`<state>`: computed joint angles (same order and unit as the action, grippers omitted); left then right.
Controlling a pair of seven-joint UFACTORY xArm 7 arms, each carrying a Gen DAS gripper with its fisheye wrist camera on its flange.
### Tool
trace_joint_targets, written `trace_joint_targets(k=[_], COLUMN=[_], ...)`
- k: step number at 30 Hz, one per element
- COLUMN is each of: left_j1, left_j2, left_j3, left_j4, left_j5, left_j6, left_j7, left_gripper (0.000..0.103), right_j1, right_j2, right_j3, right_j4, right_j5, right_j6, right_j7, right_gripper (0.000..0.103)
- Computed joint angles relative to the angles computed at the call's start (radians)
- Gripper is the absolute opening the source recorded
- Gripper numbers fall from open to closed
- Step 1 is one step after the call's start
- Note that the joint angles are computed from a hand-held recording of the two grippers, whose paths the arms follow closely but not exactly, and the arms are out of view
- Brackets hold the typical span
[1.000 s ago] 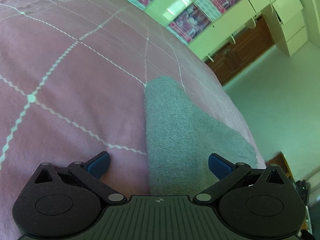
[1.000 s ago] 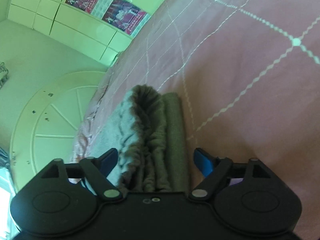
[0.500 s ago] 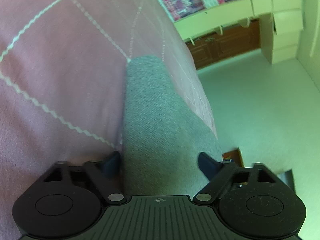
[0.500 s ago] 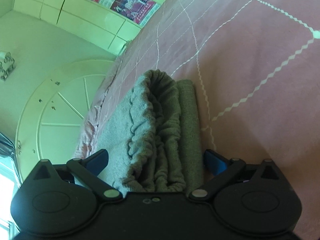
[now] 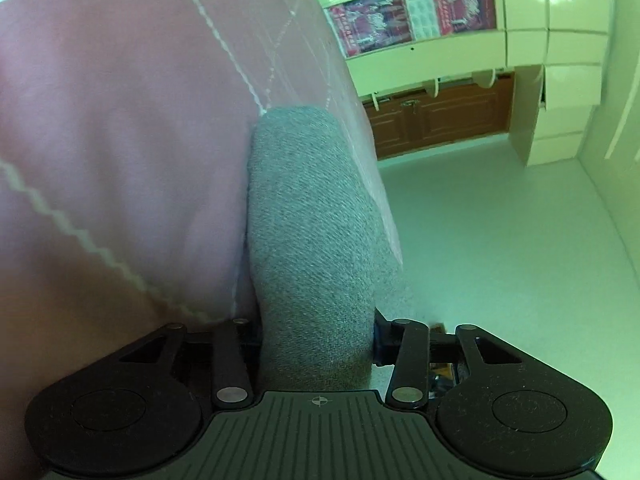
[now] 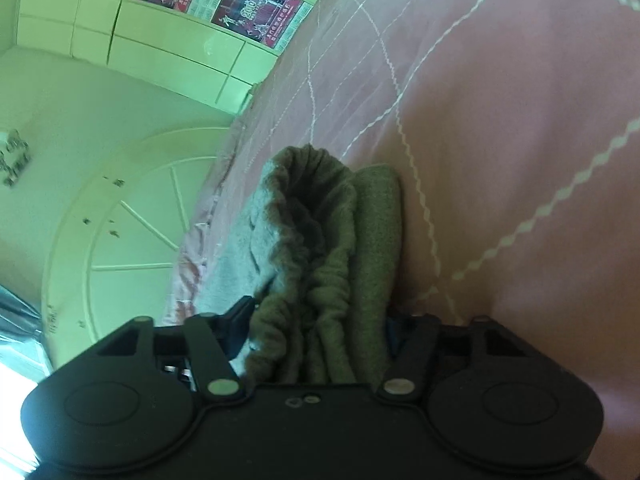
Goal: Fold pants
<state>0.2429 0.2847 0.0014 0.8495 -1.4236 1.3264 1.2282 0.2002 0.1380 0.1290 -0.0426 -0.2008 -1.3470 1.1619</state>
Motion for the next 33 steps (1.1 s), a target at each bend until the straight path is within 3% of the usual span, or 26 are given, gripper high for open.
trace_joint_targets(k=[4,8,13,17,20,21,22,23,24,26,28,29,30,33], left_j1=[0.059,0.066,0.013,0.003,-0.014,-0.056,-0.131,-0.164,-0.155,-0.065,-0.034,-0.021,-0.013,0.002], left_j2=[0.076,0.076,0.137,0.240,0.355,0.376,0.389,0.418,0.420,0.420,0.427,0.412,0.379,0.212], left_j3=[0.014,-0.001,-0.025,-0.075,-0.116,-0.097,-0.036,-0.015,-0.035,-0.137,-0.155,-0.162,-0.164,-0.169], left_j4=[0.016,0.025,0.214,0.462,0.658,0.692,0.726,0.757,0.748,0.720,0.733,0.724,0.690,0.524], left_j5=[-0.068,-0.156,-0.219,-0.187,-0.132,-0.128,-0.093,-0.076,-0.101,-0.126,-0.099,-0.081,-0.091,-0.157], left_j6=[0.235,0.319,0.212,0.088,-0.056,-0.132,-0.236,-0.314,-0.349,-0.342,-0.306,-0.311,-0.332,-0.476], left_j7=[0.026,0.053,-0.030,-0.122,-0.175,-0.183,-0.225,-0.227,-0.188,-0.083,-0.114,-0.140,-0.126,0.049], left_gripper=[0.041,0.041,0.041,0.041,0.041,0.041,0.055,0.053,0.051,0.053,0.054,0.055,0.058,0.089], right_j1=[-0.016,-0.079,-0.197,-0.269,-0.307,-0.298,-0.247,-0.238,-0.271,-0.291,-0.326,-0.306,-0.293,-0.205], right_j2=[-0.077,-0.172,-0.115,0.047,0.178,0.211,0.241,0.276,0.281,0.303,0.282,0.243,0.209,0.045], right_j3=[-0.017,-0.084,-0.172,-0.160,-0.120,-0.127,-0.163,-0.157,-0.109,-0.089,-0.059,-0.071,-0.072,-0.085], right_j4=[-0.023,0.048,0.329,0.588,0.724,0.752,0.763,0.771,0.757,0.740,0.712,0.667,0.625,0.481], right_j5=[-0.074,-0.244,-0.540,-0.638,-0.599,-0.572,-0.516,-0.466,-0.410,-0.395,-0.393,-0.342,-0.289,-0.083], right_j6=[0.007,0.101,0.254,0.315,0.364,0.411,0.479,0.506,0.490,0.418,0.417,0.414,0.404,0.427], right_j7=[-0.032,-0.002,0.120,0.220,0.198,0.172,0.154,0.139,0.083,0.037,0.020,0.006,-0.031,-0.260], right_gripper=[0.045,0.045,0.045,0.045,0.048,0.052,0.069,0.066,0.070,0.071,0.067,0.068,0.070,0.074])
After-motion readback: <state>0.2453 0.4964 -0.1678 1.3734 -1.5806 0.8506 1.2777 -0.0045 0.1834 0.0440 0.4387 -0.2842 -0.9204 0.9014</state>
